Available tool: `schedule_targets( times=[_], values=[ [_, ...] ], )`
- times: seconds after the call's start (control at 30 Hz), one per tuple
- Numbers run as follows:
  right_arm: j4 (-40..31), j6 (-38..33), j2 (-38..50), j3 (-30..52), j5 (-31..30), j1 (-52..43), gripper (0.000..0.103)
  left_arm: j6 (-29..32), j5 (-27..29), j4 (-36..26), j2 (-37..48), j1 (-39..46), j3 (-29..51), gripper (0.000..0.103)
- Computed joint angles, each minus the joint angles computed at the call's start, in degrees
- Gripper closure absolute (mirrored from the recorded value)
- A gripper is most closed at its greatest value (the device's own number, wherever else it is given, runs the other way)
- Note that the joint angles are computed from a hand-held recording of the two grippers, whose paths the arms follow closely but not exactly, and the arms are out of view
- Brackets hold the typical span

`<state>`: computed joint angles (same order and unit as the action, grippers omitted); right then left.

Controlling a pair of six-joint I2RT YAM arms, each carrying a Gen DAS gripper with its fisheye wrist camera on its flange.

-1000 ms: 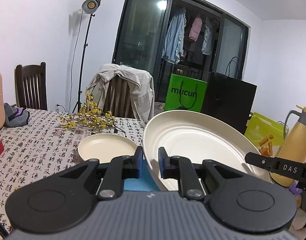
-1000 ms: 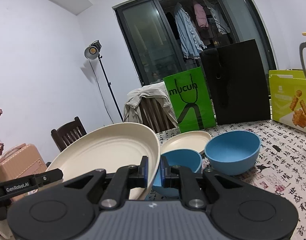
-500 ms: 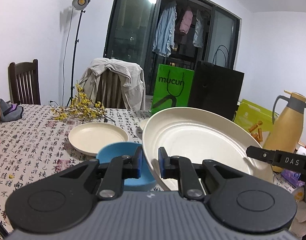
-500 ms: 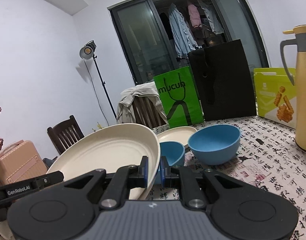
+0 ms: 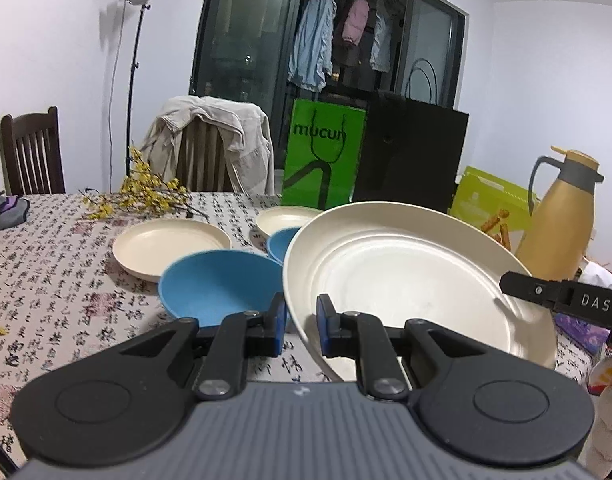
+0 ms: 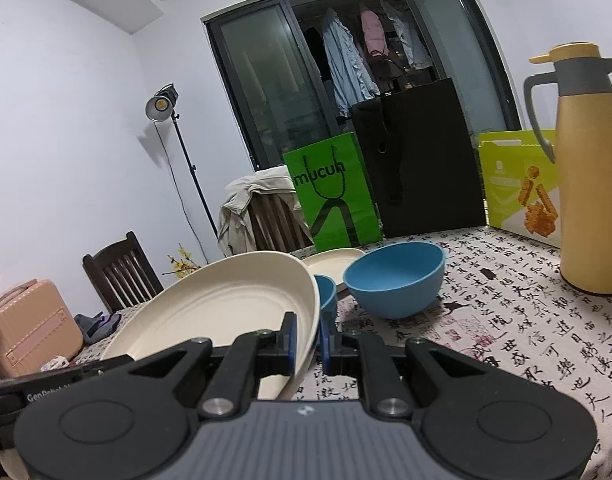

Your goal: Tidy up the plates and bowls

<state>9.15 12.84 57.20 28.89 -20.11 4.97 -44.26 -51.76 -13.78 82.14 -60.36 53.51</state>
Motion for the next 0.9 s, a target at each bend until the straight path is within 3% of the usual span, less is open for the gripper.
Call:
schedule_targets(
  times=[0.43,0.9],
  values=[
    [0.4,-1.4,2.6,-1.7,-4.1,-6.0,0.091,0.6,5.0,1.4,5.4,0.7,1.7,0.087],
    [4.3,-2.4,11.7,-1.8,-3.6,-7.2,0.091,1.5,10.7,4.0,12.2,3.3,2.5,0.087]
  ],
)
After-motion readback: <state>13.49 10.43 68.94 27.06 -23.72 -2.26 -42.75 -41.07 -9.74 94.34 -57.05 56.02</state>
